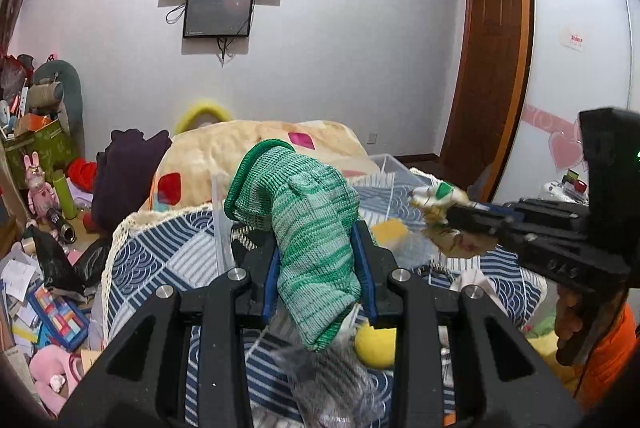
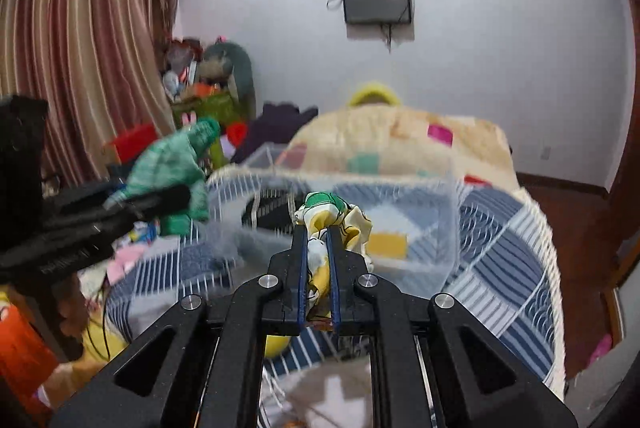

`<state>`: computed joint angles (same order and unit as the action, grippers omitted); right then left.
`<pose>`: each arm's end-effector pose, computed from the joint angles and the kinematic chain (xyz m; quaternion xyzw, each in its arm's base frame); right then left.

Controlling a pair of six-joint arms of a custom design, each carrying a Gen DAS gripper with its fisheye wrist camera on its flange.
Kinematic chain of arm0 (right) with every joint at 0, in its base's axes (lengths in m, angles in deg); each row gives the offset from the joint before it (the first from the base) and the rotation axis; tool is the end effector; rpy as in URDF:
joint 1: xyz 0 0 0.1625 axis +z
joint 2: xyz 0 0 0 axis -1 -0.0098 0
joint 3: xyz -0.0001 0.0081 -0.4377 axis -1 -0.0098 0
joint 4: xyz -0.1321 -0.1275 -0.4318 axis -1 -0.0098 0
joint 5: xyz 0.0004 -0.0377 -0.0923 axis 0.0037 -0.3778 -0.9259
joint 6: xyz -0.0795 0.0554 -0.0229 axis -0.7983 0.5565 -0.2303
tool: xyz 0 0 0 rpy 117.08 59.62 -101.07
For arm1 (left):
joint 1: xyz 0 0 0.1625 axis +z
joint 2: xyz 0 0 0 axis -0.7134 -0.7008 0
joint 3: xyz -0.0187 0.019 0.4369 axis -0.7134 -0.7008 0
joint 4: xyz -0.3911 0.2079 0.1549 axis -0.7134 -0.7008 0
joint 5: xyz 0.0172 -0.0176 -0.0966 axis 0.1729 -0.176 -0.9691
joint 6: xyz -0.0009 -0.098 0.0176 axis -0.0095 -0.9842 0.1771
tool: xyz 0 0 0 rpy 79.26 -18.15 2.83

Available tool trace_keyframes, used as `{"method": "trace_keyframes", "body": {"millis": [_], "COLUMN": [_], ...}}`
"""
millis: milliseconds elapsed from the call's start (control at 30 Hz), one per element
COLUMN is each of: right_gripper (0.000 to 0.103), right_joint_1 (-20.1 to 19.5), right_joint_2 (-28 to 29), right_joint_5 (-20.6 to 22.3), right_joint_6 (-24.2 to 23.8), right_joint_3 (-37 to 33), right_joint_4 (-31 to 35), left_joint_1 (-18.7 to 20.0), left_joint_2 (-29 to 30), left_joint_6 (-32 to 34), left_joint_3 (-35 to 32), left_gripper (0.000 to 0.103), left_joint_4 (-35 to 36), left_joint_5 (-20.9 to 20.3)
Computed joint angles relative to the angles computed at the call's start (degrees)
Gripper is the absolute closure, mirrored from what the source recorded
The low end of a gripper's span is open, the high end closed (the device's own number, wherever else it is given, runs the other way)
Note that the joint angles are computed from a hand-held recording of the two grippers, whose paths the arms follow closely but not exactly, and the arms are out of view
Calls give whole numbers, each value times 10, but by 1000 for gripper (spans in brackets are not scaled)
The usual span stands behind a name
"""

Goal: Organize soft objects
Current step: 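Release the green sock and floral cloth into the clear box with both tools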

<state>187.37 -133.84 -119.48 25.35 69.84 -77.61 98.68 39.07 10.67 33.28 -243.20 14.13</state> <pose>0.2533 -0.7504 0.1318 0.5190 -0.8136 0.2593 0.0388 -0.2208 -0.6586 0.2000 0.1062 0.7703 -0.5364 0.3281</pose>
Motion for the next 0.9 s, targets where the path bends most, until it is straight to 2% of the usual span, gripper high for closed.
{"method": "trace_keyframes", "body": {"millis": [133,300,500,567,667,767,900], "right_gripper": [95,95,95,95,95,94,94], "right_joint_1": [8,24,38,42,44,45,44], "right_joint_2": [11,44,83,102,126,144,152], "right_joint_5": [15,-2,-54,-77,-104,-132,-158], "right_joint_6": [13,25,27,41,64,71,72], "right_joint_3": [-23,-65,-110,-132,-170,-197,-207], "right_joint_4": [-4,5,36,46,95,135,158], "left_joint_1": [12,34,61,69,82,87,86], "left_joint_2": [2,7,15,17,20,23,22], "left_joint_6": [-3,-39,-100,-120,-155,-162,-155], "left_joint_3": [-21,-51,-85,-95,-110,-114,-112], "left_gripper": [70,70,70,70,70,70,62], "left_joint_4": [30,107,204,233,280,293,294], "left_joint_5": [-10,-12,-16,-21,-31,-32,-31]}}
